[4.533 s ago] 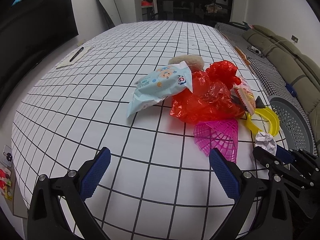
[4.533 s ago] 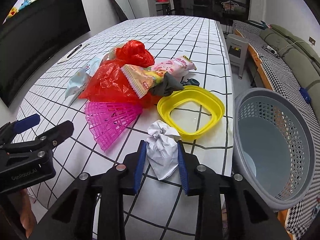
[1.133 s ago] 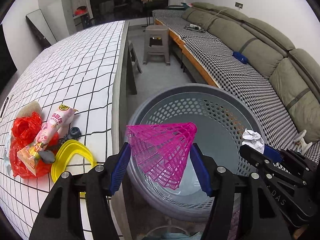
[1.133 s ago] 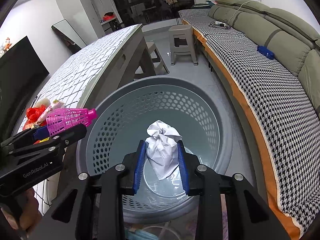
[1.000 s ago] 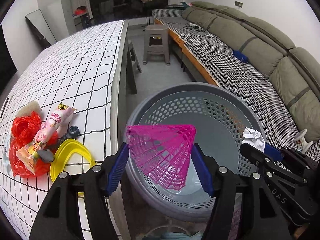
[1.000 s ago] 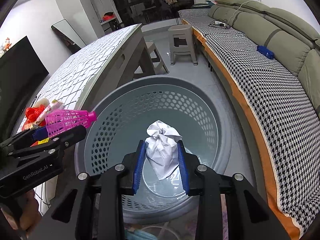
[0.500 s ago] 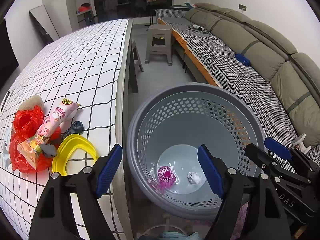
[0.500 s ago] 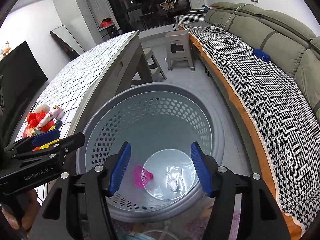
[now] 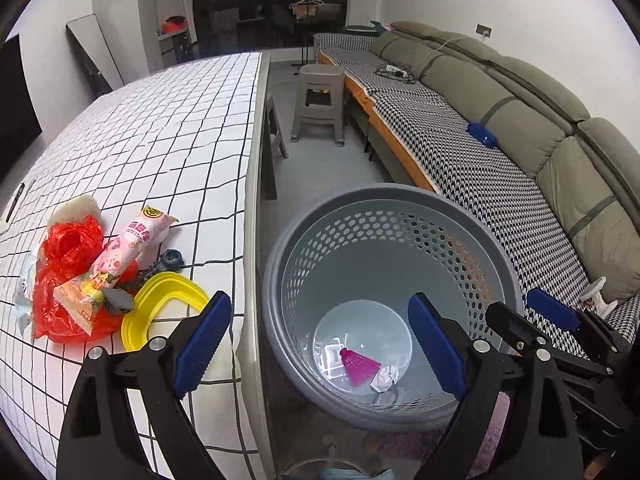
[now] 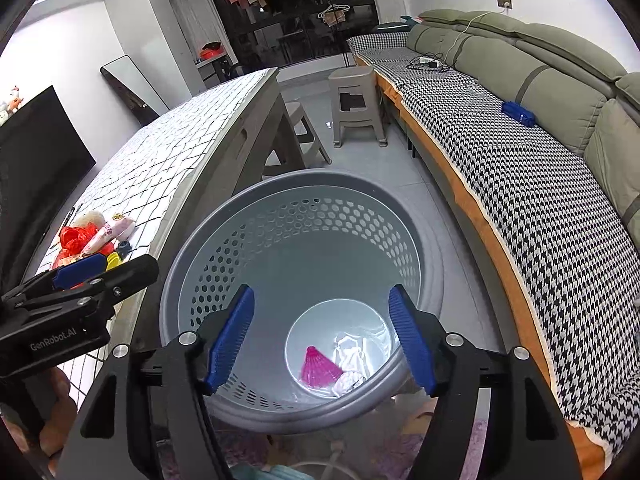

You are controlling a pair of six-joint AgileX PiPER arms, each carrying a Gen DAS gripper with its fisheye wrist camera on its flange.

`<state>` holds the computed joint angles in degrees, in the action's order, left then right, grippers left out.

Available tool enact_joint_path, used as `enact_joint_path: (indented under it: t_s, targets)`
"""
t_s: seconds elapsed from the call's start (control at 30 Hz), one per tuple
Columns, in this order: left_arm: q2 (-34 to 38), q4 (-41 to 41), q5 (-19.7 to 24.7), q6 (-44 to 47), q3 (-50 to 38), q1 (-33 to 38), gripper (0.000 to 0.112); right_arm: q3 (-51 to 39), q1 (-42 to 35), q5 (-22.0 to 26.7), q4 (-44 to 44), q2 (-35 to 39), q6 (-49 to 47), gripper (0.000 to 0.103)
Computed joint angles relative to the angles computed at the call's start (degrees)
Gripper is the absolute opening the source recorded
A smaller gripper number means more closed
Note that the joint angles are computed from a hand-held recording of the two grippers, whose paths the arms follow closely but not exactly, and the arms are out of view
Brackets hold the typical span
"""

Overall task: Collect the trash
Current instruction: 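Withdraw both grippers from the basket back toward the table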

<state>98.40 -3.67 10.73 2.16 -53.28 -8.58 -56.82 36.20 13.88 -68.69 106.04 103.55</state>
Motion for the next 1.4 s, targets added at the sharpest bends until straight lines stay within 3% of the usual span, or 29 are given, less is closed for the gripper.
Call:
enact_joint_path:
  t_s: [0.23,0.83,1.2,1.4]
  targets:
    - [-2.87,-4.05,-1.69,3.79,2.48,0.83,0.093,1.39,1.83,2.18,-2.02,-1.82,2.85,0.068]
    - [-10.12,-35.63,-2.56,37.29,8.79,6.74,0.095,1.76,7.98,7.08,-3.84,-4.44,6.63,0.07]
    - [-14.35,-46.83,-1.53,50.86,12.64,14.43,0.095,-2.83,11.78,6.87,-3.99,-1.09,5.92,0.07]
    - [-14.87,-55.02,-0.19,60.71,13.46,20.23,0.096,-7.89,13.41,6.0,0.35,2.63,0.02,0.07]
